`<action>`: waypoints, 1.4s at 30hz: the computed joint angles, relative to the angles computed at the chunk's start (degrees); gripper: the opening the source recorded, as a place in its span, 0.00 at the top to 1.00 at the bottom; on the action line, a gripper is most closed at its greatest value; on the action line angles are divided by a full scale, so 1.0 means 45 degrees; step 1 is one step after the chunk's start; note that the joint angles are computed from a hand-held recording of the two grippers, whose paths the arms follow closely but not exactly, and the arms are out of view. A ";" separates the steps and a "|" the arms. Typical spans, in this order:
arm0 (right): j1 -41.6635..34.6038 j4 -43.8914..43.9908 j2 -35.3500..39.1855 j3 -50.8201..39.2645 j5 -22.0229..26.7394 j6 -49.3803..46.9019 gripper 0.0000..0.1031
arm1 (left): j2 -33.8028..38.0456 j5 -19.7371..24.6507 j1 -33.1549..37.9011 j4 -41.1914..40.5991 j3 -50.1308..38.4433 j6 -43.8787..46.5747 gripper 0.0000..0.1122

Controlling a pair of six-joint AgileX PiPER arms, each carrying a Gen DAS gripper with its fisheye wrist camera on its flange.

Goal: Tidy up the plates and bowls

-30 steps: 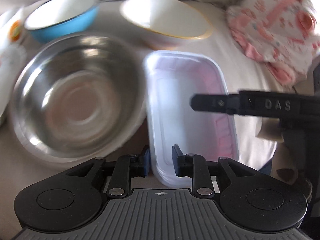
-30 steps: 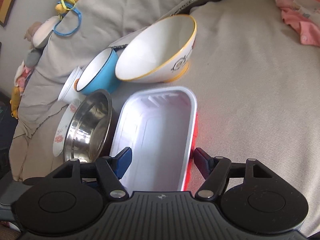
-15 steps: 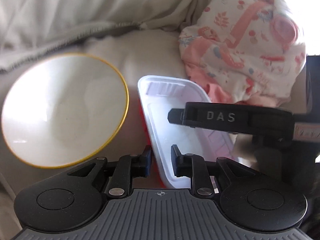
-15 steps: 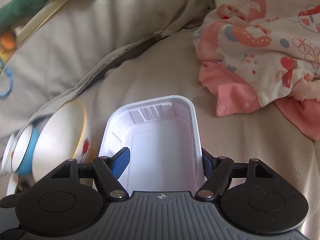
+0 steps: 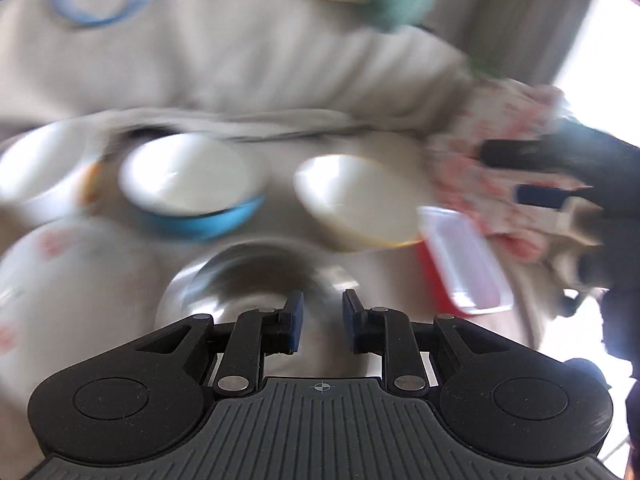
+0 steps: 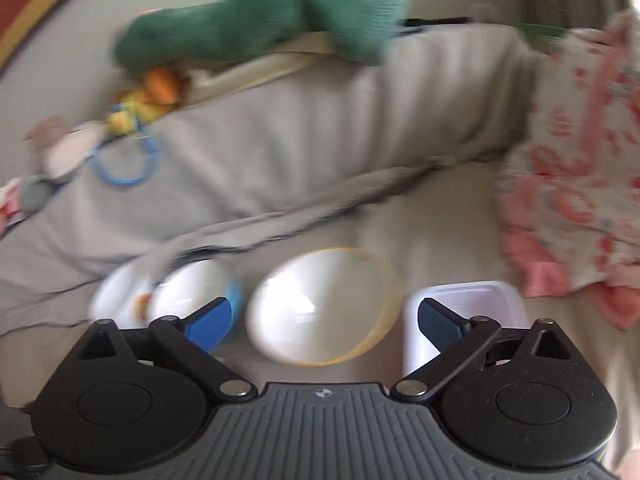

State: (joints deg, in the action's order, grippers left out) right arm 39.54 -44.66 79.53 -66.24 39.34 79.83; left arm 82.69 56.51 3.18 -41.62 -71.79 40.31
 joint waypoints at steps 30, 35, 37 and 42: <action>0.0391 0.6225 0.7801 -0.5883 0.2799 -0.3386 0.00 | 0.0643 -0.1366 0.2470 -0.2292 0.2163 0.2910 0.84; 0.0118 0.7529 0.9790 -0.9825 0.6469 -0.3853 0.00 | 0.0888 -0.1843 0.2426 -0.1076 0.1526 0.0427 0.83; 0.0340 0.6985 0.9084 -0.8427 0.5317 -0.3200 0.00 | 0.1013 -0.1855 0.2089 0.0064 0.1082 -0.0606 0.83; 0.1977 0.3665 0.7513 -0.4877 0.2803 -0.1745 0.00 | 0.1001 -0.2340 0.1062 0.2152 0.0706 -0.2323 0.79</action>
